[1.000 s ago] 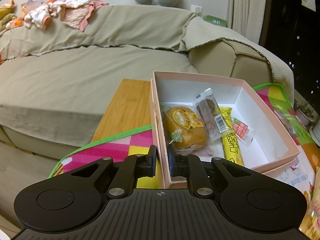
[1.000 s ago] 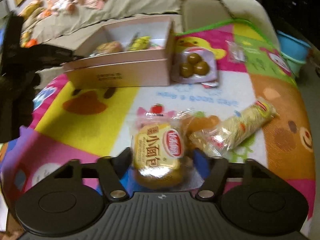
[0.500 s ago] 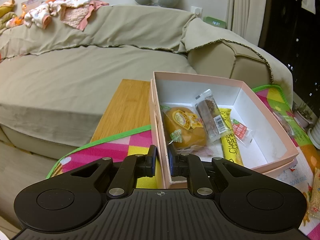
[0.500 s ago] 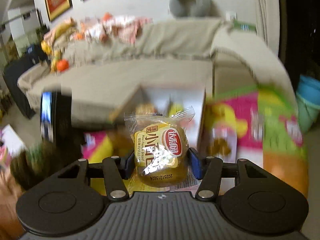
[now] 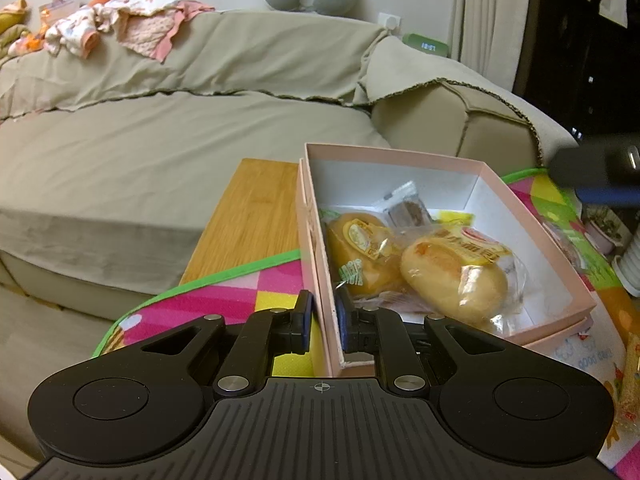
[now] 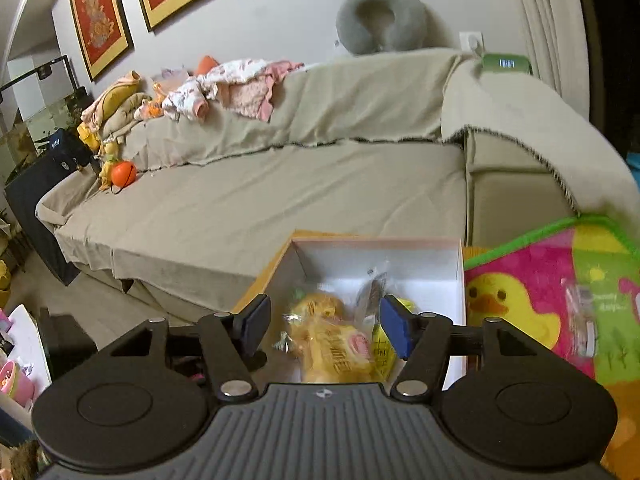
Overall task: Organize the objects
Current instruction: 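Carry the bun packet with the right gripper and drop it into the pink box, then grasp the sesame bar with the right gripper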
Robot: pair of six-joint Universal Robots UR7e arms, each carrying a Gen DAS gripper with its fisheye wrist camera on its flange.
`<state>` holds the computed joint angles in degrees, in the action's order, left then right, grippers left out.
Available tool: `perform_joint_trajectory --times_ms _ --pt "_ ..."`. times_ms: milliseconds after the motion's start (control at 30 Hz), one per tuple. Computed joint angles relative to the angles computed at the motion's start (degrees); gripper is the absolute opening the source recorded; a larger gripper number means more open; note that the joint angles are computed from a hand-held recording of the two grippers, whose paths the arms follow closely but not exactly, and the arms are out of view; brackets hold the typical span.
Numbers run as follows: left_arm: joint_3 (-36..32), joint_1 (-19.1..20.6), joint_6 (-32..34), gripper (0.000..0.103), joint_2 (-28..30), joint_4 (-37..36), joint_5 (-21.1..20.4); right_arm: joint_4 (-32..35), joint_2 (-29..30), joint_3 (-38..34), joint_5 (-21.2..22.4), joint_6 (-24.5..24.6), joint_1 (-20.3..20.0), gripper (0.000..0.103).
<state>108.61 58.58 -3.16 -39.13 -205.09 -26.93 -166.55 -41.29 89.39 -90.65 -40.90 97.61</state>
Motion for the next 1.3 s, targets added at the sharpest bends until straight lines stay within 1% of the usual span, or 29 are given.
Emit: perform_joint_trajectory --times_ms 100,200,267,333,433,467,500,567,633,700,733,767,867,1000,1133,1167,1233,1300 --pt "-0.14 0.04 0.11 0.015 0.1 -0.15 -0.01 -1.8 -0.86 1.82 -1.29 -0.99 -0.9 0.068" --pt "-0.31 0.08 0.23 0.015 0.22 -0.22 -0.03 -4.69 -2.49 4.79 -2.72 -2.83 -2.15 0.069" --pt "-0.11 0.06 0.12 0.015 0.12 -0.21 0.0 -8.0 -3.59 7.32 -3.82 -5.12 -3.01 0.069" --pt "-0.1 0.03 0.03 0.015 0.15 -0.2 0.06 -9.8 -4.42 8.88 -4.82 -6.74 -3.68 0.069" --pt "-0.01 0.08 0.31 0.015 0.09 -0.32 -0.04 -10.23 -5.85 10.37 -4.81 -6.39 -5.04 0.074" --pt "0.13 0.06 0.36 0.015 0.04 -0.39 -0.01 -10.26 -6.26 10.72 -4.7 -6.19 -5.53 0.078" --pt "0.09 0.06 0.4 0.015 0.04 -0.3 0.06 -10.87 -6.48 11.1 -4.98 -6.3 -5.92 0.079" --pt "0.17 0.02 0.3 0.015 0.03 -0.29 0.11 -14.37 -6.47 12.56 -6.7 -7.32 -6.52 0.079" --pt "0.07 0.02 0.36 0.015 0.08 -0.27 0.14 -18.36 -6.08 13.75 -8.71 -9.45 -7.2 0.079" --pt "0.14 0.01 0.39 0.015 0.03 -0.32 0.12 -23.17 -5.24 14.82 -11.59 -11.78 -7.74 0.079" --pt "0.14 0.01 0.39 0.015 0.03 -0.32 0.12 -24.51 -4.91 14.91 -12.84 -12.29 -8.1 0.079" --pt "0.14 0.01 0.39 0.015 0.03 -0.32 0.12 -24.72 -4.93 14.94 -13.67 -11.84 -8.65 0.079" --pt "0.18 -0.01 0.21 0.015 0.01 -0.18 0.2 -21.75 -5.98 14.54 -14.43 -7.73 -10.05 0.079" --pt "0.33 -0.04 0.2 0.015 -0.01 -0.2 0.33 -20.61 -6.42 14.3 -15.56 -4.24 -11.15 0.079" --pt "0.37 -0.04 0.17 0.015 0.0 -0.25 0.33 -17.18 -6.44 13.31 -15.38 -0.73 -12.11 0.079" --pt "0.37 -0.04 0.17 0.015 0.0 -0.25 0.33 -17.32 -6.29 13.3 -15.16 -0.52 -12.26 0.079" --pt "0.36 -0.05 0.23 0.015 0.02 -0.24 0.37 -18.26 -5.68 13.1 -14.28 -1.64 -12.37 0.078" --pt "0.37 -0.04 0.21 0.015 0.0 -0.24 0.34 -18.8 -4.69 12.35 -13.62 -2.75 -12.32 0.073"
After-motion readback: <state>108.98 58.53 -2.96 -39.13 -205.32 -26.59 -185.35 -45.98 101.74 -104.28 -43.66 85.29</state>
